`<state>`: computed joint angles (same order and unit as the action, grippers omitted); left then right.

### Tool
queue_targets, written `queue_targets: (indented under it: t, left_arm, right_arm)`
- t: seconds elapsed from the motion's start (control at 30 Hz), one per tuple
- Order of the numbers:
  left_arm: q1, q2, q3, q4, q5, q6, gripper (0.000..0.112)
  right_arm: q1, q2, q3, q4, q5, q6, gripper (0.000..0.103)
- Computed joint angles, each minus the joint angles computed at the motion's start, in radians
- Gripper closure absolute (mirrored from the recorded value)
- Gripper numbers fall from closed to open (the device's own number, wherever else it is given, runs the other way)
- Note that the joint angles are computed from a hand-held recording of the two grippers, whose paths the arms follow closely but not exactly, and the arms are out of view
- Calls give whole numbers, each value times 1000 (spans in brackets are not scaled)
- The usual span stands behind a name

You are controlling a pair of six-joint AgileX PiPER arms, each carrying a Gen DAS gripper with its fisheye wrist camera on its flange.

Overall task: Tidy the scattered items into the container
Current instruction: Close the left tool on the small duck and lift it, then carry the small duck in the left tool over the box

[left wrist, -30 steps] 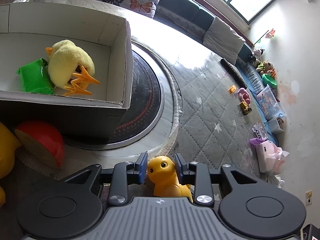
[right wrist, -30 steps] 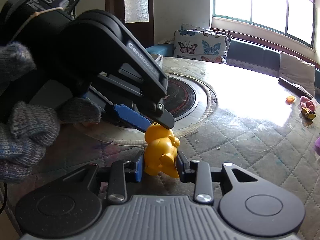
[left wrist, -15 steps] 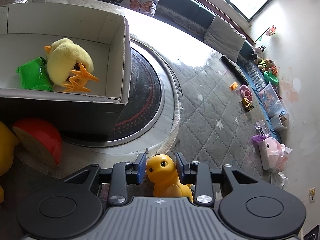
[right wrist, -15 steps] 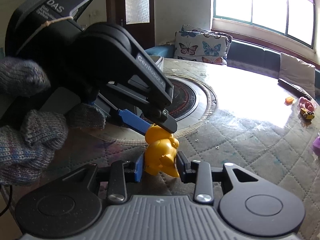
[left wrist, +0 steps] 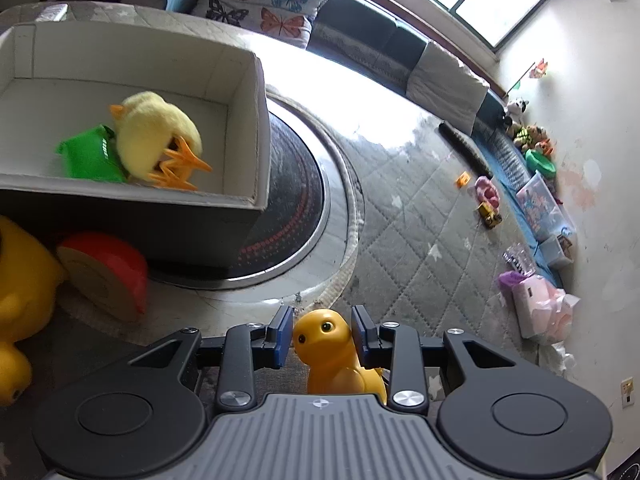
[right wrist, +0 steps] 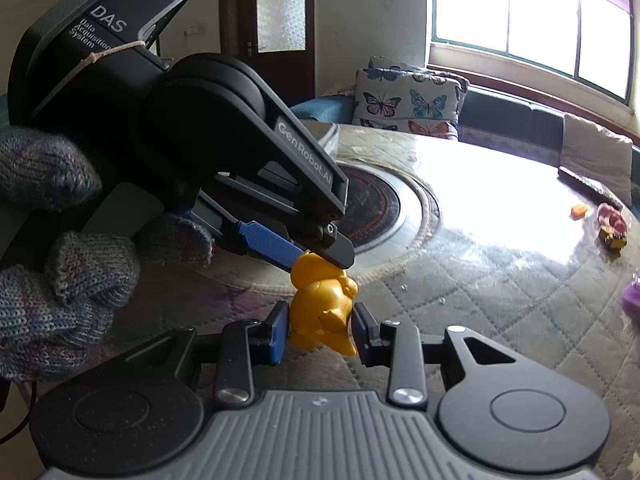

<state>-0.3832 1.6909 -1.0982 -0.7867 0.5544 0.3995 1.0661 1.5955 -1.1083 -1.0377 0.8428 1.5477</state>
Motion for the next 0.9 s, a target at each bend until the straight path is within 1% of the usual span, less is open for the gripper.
queue_targets:
  t: [0.1, 0.23, 0.37, 0.5, 0.63, 0.77, 0.9]
  left_arm:
    - [23, -37, 12, -17, 1, 14, 78]
    - [60, -84, 14, -21, -7, 27, 78]
    - [118, -106, -9, -27, -5, 39, 78]
    - [197, -100, -52, -28, 11, 49, 78]
    - [274, -72, -110, -13, 30, 47, 78]
    - [340, -18, -180, 1, 49, 40, 78]
    - [394, 53, -262, 28, 74, 14, 78]
  right_arm:
    - [9, 7, -39, -7, 18, -40, 70]
    - [0, 35, -115, -13, 20, -117, 70]
    - [-29, 83, -216, -5, -10, -218, 70]
    - [-68, 166, -355, 30, -60, -350, 70]
    - [-108, 270, -520, 113, -103, -503, 70]
    - [-148, 395, -720, 245, -122, -677, 70]
    - [-184, 526, -927, 392, -110, -854, 70]
